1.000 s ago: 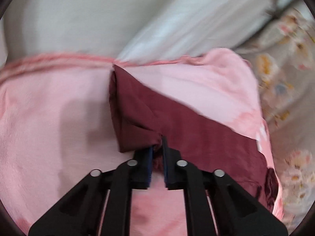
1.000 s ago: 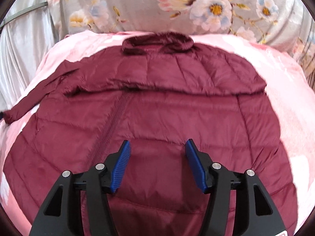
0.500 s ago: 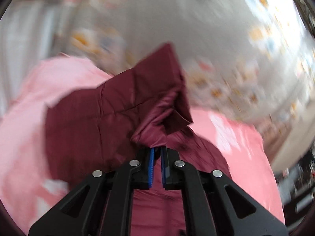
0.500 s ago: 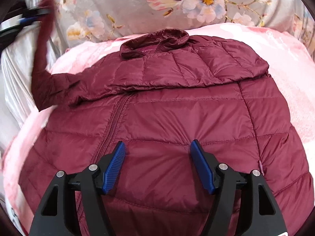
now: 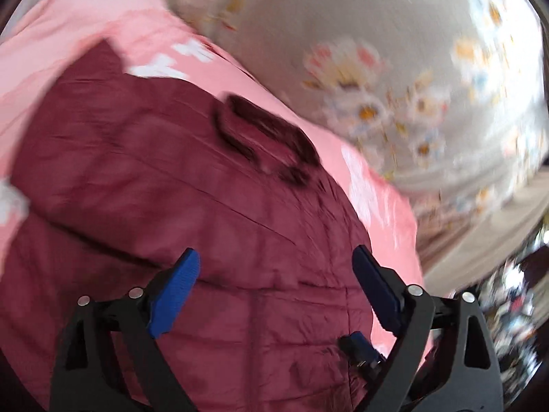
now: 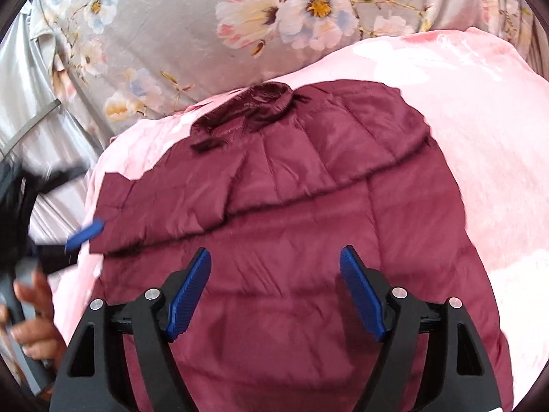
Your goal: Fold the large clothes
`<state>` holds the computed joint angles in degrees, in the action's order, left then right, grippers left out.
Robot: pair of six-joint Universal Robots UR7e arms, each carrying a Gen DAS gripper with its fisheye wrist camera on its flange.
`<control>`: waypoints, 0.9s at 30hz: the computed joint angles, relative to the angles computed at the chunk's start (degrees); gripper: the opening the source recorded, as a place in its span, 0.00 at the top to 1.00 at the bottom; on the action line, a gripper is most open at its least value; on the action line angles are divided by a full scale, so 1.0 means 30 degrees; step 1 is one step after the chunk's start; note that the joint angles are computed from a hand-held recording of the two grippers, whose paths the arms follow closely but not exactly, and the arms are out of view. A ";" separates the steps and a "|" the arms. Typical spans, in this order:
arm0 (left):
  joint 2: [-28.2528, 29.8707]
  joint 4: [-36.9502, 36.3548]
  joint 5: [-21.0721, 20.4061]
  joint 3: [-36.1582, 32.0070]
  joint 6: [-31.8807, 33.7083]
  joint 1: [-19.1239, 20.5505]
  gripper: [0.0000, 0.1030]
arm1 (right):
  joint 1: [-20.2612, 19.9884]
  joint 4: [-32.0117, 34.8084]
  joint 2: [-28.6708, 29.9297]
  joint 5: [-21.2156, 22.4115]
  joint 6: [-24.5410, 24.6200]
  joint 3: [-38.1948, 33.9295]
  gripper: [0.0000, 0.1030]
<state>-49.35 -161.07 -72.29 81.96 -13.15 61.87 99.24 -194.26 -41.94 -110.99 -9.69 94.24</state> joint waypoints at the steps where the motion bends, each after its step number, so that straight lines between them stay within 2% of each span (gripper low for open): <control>1: -0.0512 -0.0309 0.0553 0.0454 -0.0215 0.0237 0.14 | 0.0053 0.0508 0.0103 0.0175 0.0151 -0.0454 0.27; 5: -0.1409 -0.0322 0.2338 0.1391 -0.0532 0.0823 0.14 | 0.0238 0.3825 0.1069 0.1065 0.0964 -0.3184 0.27; 7: -0.1737 -0.0148 0.2533 0.1957 -0.0981 0.1205 0.14 | 0.0421 0.4900 0.1914 0.0564 0.0877 -0.4589 0.27; 12: -0.1957 0.0054 0.2017 0.2747 -0.1527 0.2084 0.15 | 0.0756 0.7993 0.4191 -0.1497 0.0865 -0.8162 0.30; 13: -0.1971 -0.0160 0.1967 0.2858 -0.1217 0.2117 0.15 | 0.0734 0.8364 0.4355 -0.1433 0.0896 -0.8500 0.46; 14: -0.1997 -0.0232 0.2003 0.2909 -0.1008 0.2105 0.15 | 0.0726 0.8670 0.4452 -0.1364 0.0924 -0.8798 0.74; 15: -0.2013 -0.0213 0.1921 0.2892 -0.0952 0.2112 0.15 | 0.0746 0.8894 0.4411 -0.1307 0.1002 -0.8944 0.86; 16: -0.2052 -0.0167 0.1673 0.2861 -0.1000 0.2168 0.15 | 0.0723 0.8885 0.4131 -0.0612 0.1155 -0.8909 0.97; 17: -0.2154 -0.0126 0.1184 0.2841 -0.1147 0.2286 0.15 | 0.0705 0.8341 0.3730 0.0205 0.1208 -0.8616 0.97; 18: -0.2244 -0.0104 0.0616 0.2784 -0.1351 0.2413 0.15 | 0.0822 0.7621 0.3436 0.0397 0.1021 -0.8468 0.97; 20: -0.2408 -0.0088 -0.0516 0.2625 -0.1797 0.2708 0.15 | 0.1334 0.5147 0.2936 -0.0395 -0.0538 -0.8266 0.97; 23: -0.2424 0.0108 -0.1345 0.2121 -0.2386 0.2912 0.15 | 0.1751 0.3046 0.2721 -0.2166 -0.2731 -0.8563 0.97; 25: -0.2251 0.0659 -0.1831 0.1416 -0.2912 0.3049 0.15 | 0.1612 0.2977 0.2610 -0.2823 -0.3044 -0.8783 0.97; 27: -0.1822 0.1125 -0.2784 0.0448 -0.3493 0.3232 0.15 | 0.1332 0.3578 0.2522 -0.2933 -0.2696 -0.9060 0.97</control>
